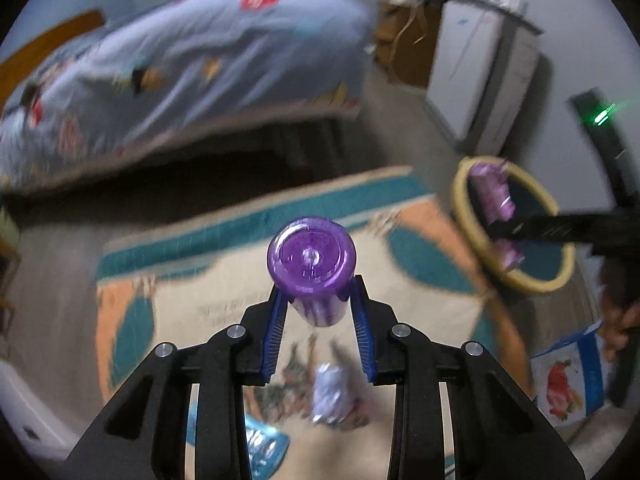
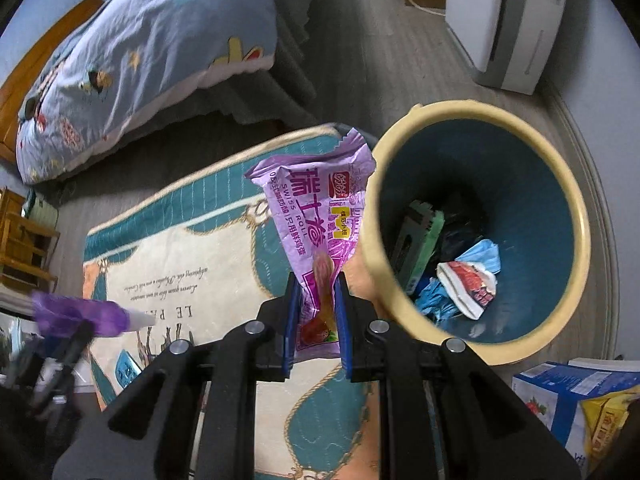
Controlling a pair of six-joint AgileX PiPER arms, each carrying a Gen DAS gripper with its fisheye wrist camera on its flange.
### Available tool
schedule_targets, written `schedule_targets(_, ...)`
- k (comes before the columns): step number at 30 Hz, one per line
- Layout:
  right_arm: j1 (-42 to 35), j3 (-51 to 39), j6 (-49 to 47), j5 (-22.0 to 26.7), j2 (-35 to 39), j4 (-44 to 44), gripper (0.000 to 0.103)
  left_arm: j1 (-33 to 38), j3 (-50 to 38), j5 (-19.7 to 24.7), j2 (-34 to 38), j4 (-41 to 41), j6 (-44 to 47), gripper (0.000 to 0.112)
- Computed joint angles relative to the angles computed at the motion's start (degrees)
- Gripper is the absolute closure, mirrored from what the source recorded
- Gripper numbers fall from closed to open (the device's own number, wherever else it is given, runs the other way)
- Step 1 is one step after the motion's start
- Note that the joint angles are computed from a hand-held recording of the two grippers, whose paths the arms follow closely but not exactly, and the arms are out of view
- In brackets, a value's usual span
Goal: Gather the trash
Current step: 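Carry the pink packet and purple tube over the bin and open both grippers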
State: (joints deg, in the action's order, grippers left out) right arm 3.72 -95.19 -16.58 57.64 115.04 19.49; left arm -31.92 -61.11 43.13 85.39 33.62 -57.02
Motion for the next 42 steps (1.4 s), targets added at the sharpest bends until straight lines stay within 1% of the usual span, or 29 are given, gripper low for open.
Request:
schedule_targets(1,-0.9,-0.2,-0.4,-0.1,0.0,0.2,0.087,-0.5,-3.5,1.5,0.3,-0.8,2.6,0.079)
schedule_targets(4,-3.4,-1.0,-1.1,0.2,0.4,0.7,0.087,-1.4,-9.6,3.1,1.4,-1.9,6.9,0.079)
schedule_targets(7,-6.4,-2.4,-1.8,0.8,1.2,1.3,0.087,-2.9,-15.9,4.7,4.2,-2.6,11.1,0.079)
schedule_targets(9,-8.3,-3.3,-2.2,0.9,1.8,1.3,0.087,-3.5,-18.2,4.2,6.3,-3.2,12.6,0.079)
schedule_targets(11,-10.4,-4.7,-2.4,1.5,2.9,1.2,0.087,-3.5,-19.0,1.8,8.4,-4.8,12.3,0.079)
schedule_targets(13,-12.6,-6.5,-2.0,2.3,4.3,0.7,0.087,-3.5,-21.5,0.5,11.3,-7.7,13.5,0.079)
schedule_targets(20,-17.4,-11.4,-1.6,4.5,8.2,-0.1,0.087,-6.3,-30.5,-0.4,20.7,-12.3,19.8,0.079)
schedule_targets(26,-18.9,-14.5,-1.7,5.7,10.7,-1.0,0.087,-7.3,-37.5,0.4,28.0,-14.3,23.5,0.079)
schedule_targets(31,-18.8,-15.3,-1.4,5.9,11.8,-1.6,0.087,-8.3,-40.4,0.4,31.5,-14.4,24.2,0.079)
schedule_targets(37,-18.4,-15.3,-1.8,6.4,12.6,-2.1,0.087,-8.5,-45.1,2.2,36.1,-15.6,25.5,0.079)
schedule_targets(42,-17.7,-15.4,-1.9,6.7,13.5,-3.9,0.086,-8.9,-46.8,3.2,38.5,-16.1,26.8,0.079)
